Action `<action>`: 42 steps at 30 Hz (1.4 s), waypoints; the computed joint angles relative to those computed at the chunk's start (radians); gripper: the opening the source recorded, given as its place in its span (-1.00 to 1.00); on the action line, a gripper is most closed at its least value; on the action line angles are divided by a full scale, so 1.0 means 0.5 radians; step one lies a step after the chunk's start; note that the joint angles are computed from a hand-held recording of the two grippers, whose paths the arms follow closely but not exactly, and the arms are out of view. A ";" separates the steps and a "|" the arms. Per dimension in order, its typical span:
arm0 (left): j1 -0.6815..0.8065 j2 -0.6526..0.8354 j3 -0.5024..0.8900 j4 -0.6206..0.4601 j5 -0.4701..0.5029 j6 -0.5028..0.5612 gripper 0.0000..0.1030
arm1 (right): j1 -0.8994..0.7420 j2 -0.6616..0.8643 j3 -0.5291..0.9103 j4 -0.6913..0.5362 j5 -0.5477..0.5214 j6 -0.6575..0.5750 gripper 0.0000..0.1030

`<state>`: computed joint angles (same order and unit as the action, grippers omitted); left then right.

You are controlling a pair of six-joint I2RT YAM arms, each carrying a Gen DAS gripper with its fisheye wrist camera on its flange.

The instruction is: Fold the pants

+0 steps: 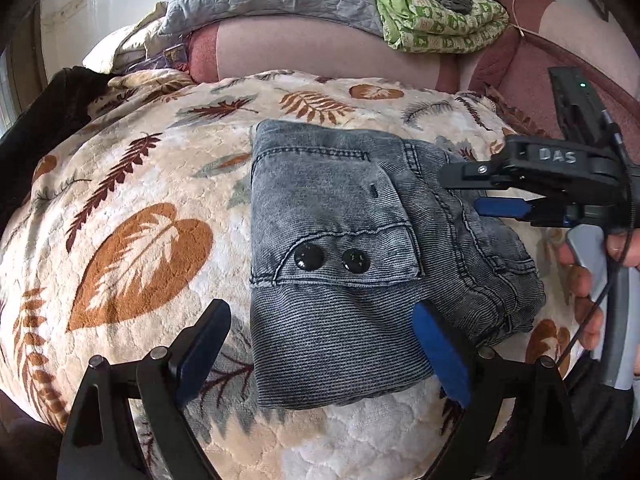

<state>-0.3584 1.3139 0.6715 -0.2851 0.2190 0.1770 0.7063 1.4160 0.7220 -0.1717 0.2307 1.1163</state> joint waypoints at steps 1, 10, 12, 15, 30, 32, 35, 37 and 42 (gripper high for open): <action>0.010 -0.019 0.001 -0.008 0.003 0.008 0.81 | 0.043 -0.127 -0.083 0.045 0.027 0.051 0.57; 0.192 0.065 0.166 -0.129 0.176 0.077 0.81 | 0.028 -0.862 -0.660 -0.079 -0.146 0.412 0.58; 0.292 0.166 0.278 -0.209 0.341 0.073 0.81 | -0.035 -0.978 -0.819 0.105 -0.285 0.446 0.58; 0.474 0.467 0.563 -0.428 0.723 0.043 0.81 | -0.125 -1.026 -0.942 0.312 -0.500 0.423 0.58; 0.395 1.374 1.340 -1.047 1.241 -0.023 0.77 | -0.486 -0.079 -0.668 0.913 -1.026 0.224 0.54; 0.380 1.372 1.357 -1.050 1.160 -0.051 0.43 | -0.454 -0.010 -0.557 0.760 -0.980 0.180 0.17; 0.384 1.384 1.394 -1.084 1.028 0.014 -0.09 | -0.398 0.009 -0.502 0.661 -0.909 0.144 -0.39; 0.382 1.348 1.363 -1.061 0.989 0.037 -0.19 | -0.317 -0.017 -0.422 0.527 -0.798 0.085 -0.46; 0.356 1.045 1.152 -0.870 0.889 0.060 -0.42 | -0.108 -0.132 -0.173 0.154 -0.471 0.004 -0.52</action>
